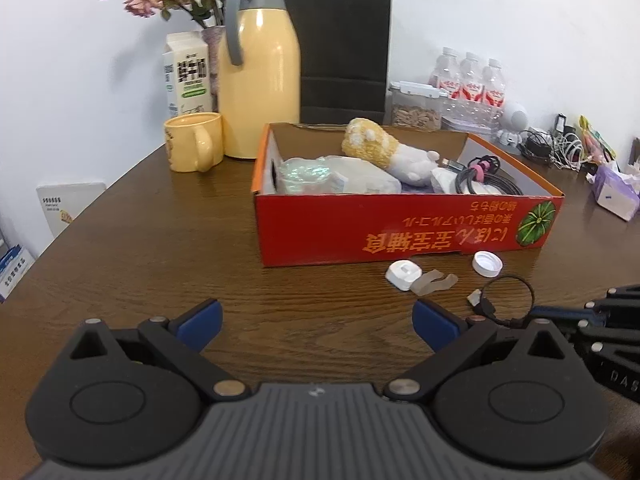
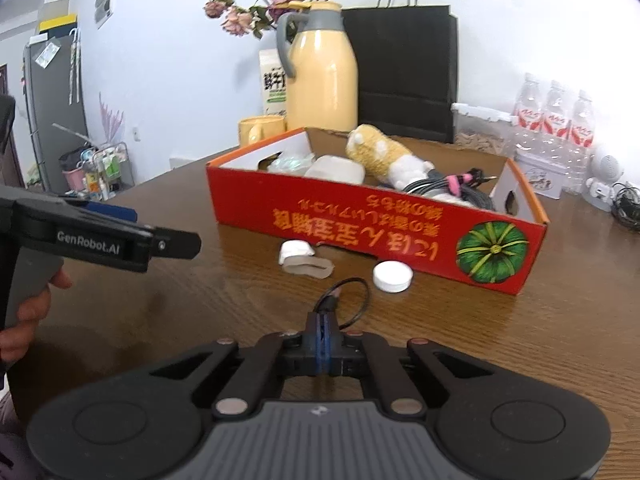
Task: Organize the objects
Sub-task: 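Lower the right tool onto the small black USB cable and close it, then grasp the small white round item with the left tool while the right tool holds the cable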
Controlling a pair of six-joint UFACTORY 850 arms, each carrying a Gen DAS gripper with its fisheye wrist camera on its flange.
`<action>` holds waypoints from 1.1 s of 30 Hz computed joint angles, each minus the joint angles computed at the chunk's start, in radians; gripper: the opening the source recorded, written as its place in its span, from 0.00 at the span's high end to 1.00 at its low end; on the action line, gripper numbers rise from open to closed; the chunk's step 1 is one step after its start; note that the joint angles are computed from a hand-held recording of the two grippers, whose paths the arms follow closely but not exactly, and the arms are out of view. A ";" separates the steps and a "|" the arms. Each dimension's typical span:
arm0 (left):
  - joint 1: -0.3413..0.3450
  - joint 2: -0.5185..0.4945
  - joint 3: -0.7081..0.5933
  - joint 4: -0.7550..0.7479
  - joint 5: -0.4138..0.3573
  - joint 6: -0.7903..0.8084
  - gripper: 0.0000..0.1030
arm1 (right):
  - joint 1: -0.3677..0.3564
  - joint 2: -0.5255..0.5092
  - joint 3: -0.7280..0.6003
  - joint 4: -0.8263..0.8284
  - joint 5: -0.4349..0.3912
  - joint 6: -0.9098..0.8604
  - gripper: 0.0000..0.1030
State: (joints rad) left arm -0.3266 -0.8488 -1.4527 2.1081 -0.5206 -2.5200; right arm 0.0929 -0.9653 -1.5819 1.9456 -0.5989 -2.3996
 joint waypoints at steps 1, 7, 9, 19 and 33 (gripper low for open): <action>-0.002 -0.005 -0.009 -0.001 0.004 0.010 0.00 | -0.004 0.001 0.000 0.011 -0.007 -0.003 0.99; -0.008 -0.052 -0.095 -0.048 0.045 0.110 0.00 | -0.013 -0.010 -0.021 -0.015 -0.009 0.024 0.99; -0.010 -0.064 -0.115 -0.052 0.051 0.125 0.00 | -0.013 -0.012 -0.024 -0.022 -0.010 0.027 0.99; -0.008 -0.097 -0.173 -0.131 0.052 0.204 0.00 | 0.009 -0.074 -0.150 -0.183 0.054 0.233 0.64; 0.011 -0.173 -0.301 -0.242 0.081 0.360 0.16 | 0.022 -0.102 -0.186 -0.122 0.075 0.200 0.88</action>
State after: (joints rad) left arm -0.3160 -1.0217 -1.7539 1.8661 -0.4396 -2.1605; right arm 0.1149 -1.0678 -1.7675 1.8241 -0.5238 -2.1994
